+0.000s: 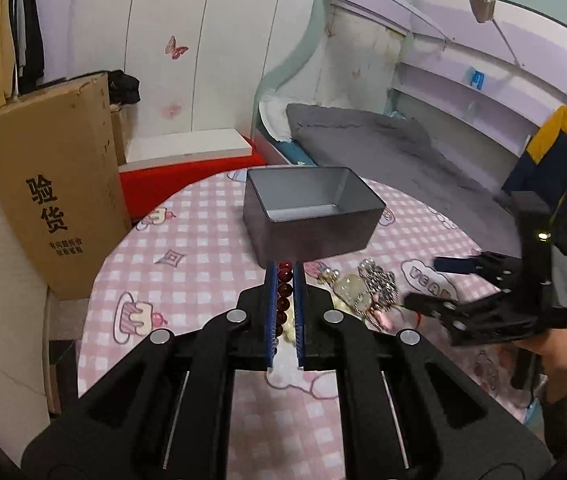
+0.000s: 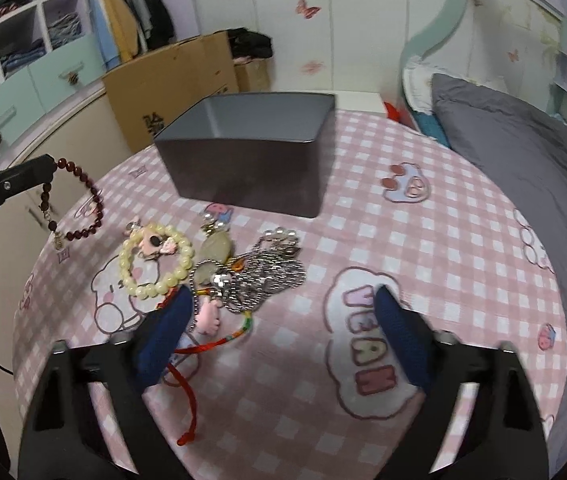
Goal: Organize jewelry
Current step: 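Carry the red bead bracelet into the grey box with the left tool while the right tool grasps silver chains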
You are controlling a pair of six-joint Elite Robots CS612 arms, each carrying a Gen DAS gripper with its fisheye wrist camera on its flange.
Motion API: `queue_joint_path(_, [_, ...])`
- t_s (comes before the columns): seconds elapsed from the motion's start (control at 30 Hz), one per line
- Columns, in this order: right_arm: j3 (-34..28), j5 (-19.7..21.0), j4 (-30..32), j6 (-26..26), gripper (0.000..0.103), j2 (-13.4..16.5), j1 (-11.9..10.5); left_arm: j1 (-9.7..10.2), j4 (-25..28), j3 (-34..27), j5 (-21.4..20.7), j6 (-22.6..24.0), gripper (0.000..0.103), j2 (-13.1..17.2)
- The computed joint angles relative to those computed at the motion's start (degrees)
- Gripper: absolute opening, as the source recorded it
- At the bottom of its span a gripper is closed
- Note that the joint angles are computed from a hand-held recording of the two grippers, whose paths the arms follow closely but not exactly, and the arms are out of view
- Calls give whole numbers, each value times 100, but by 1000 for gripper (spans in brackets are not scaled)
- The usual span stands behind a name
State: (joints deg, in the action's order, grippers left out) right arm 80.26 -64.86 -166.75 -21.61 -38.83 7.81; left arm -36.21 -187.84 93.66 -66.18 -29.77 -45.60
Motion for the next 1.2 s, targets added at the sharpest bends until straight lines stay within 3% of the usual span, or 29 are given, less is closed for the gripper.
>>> queue_joint_path(0.07, [-97, 22, 189, -12, 60, 38, 10, -4, -14, 43, 8, -28, 8, -24])
queue_joint_path(0.2, [-308, 244, 464, 139, 51, 131, -12, -4, -135, 86, -31, -8, 8, -36])
queue_joint_path(0.33, [-543, 291, 1059, 24, 35, 216, 18, -8, -144, 57, -87, 48, 8, -13])
queue_joint_path(0.43, [-502, 308, 1028, 2, 24, 202, 9, -10, -116, 14, -163, 109, 8, 10])
queue_joint_path(0.7, [-179, 640, 527, -43, 22, -50, -87, -16, -208, -82, -389, 269, 8, 29])
queue_joint_path(1.2, [32, 1040, -563, -2, 22, -505, -130, -22, -318, -416, -407, 721, 8, -76])
